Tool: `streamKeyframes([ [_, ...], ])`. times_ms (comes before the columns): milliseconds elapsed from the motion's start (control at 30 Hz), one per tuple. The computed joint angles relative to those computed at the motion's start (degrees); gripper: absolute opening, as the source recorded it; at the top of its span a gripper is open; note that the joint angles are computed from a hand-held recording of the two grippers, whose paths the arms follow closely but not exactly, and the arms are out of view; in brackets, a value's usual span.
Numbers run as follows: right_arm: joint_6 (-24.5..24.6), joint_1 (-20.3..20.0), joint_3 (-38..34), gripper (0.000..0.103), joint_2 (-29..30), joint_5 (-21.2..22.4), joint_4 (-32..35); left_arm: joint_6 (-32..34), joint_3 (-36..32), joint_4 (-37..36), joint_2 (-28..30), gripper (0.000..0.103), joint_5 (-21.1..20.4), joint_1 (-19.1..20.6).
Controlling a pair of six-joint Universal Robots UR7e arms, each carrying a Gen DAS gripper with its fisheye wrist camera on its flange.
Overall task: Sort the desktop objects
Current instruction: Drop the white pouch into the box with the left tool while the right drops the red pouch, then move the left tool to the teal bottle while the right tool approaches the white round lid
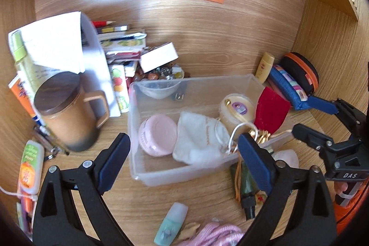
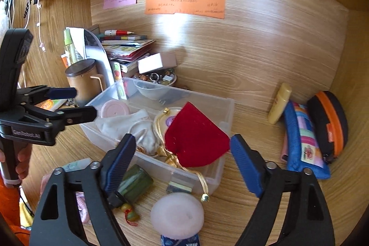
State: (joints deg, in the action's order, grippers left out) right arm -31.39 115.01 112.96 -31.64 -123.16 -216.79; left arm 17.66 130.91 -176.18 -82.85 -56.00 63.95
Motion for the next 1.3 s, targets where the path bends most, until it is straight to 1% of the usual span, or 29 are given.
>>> streamKeyframes([
  [100,0.4,0.0,1.0,0.084,0.0,-0.8,-1.0,-1.1,1.1,0.8,-1.1,0.096,1.3,0.0],
  [333,3.3,-0.7,4.4,0.085,-1.5,-1.4,-1.5,-3.4,3.7,2.9,-3.9,0.096,3.2,0.3],
  [433,4.3,-0.9,5.8,0.085,-2.0,-1.6,-2.7,-3.8,5.1,2.8,-5.2,0.096,4.4,0.0],
  [633,5.9,-1.7,8.4,0.087,-2.7,-2.1,-4.0,-4.2,7.4,2.6,-7.0,0.096,5.5,-0.3],
  [767,7.0,-2.5,9.7,0.087,-2.5,-2.7,-4.2,-4.5,8.1,3.1,-6.6,0.096,6.2,0.4],
  [1033,10.5,-4.1,11.4,0.087,-2.5,-2.0,-1.9,-5.7,6.7,6.9,-4.0,0.096,5.3,4.3],
  [1200,11.6,-4.6,11.4,0.087,-1.9,-2.1,-1.1,-5.4,6.2,6.8,-2.5,0.096,6.3,5.4],
  [1300,12.5,-4.8,11.3,0.087,-1.7,-1.8,-0.4,-5.1,5.5,6.6,-1.3,0.096,7.5,6.0],
])
